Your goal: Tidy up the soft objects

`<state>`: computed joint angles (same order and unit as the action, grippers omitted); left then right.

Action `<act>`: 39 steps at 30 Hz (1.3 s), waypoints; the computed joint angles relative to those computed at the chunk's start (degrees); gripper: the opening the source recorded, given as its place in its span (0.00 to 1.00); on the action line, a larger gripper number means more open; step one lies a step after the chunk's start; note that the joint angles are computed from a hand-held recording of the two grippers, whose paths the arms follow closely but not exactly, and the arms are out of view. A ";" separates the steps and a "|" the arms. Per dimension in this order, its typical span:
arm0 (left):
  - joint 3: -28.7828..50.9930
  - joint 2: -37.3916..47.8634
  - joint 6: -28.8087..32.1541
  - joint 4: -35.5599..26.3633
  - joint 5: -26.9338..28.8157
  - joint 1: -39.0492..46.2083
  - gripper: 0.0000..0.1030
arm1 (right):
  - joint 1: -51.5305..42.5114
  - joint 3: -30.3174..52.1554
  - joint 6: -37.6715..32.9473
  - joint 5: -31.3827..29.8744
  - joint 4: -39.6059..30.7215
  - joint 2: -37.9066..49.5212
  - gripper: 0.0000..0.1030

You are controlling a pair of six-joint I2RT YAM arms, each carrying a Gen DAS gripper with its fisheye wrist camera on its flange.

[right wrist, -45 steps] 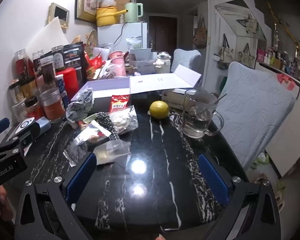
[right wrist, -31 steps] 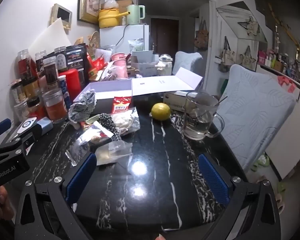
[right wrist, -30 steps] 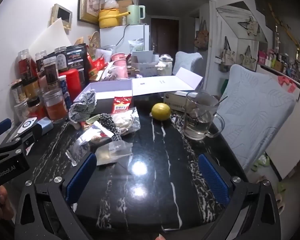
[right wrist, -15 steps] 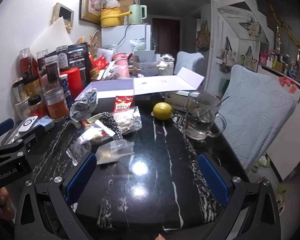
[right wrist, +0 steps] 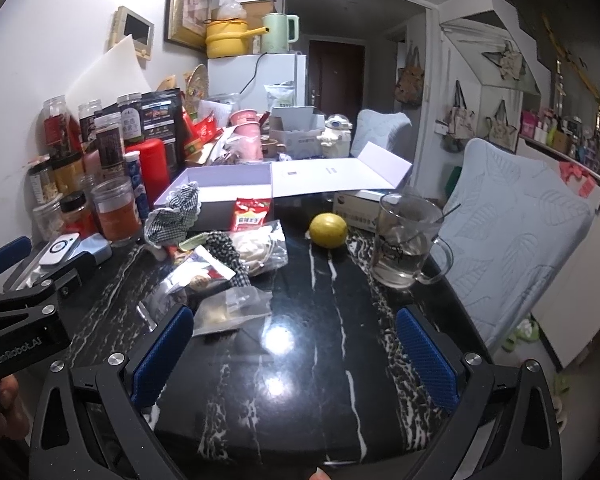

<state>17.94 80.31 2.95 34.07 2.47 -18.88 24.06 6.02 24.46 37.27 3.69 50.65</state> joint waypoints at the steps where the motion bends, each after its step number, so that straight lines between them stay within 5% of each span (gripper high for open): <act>1: -0.02 0.09 0.05 0.05 0.11 0.13 1.00 | 0.07 -0.07 -0.05 0.00 0.35 0.21 1.00; 29: 0.84 -3.42 1.89 -3.02 -1.85 -0.78 1.00 | -1.45 1.32 -2.43 -0.73 0.75 0.89 1.00; 39: 4.53 -2.69 3.53 -8.01 4.12 2.21 1.00 | -3.74 4.45 -6.02 -5.03 5.04 8.22 1.00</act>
<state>22.47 77.62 6.48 26.07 6.59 -16.66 20.32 10.47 18.45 32.24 8.72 58.87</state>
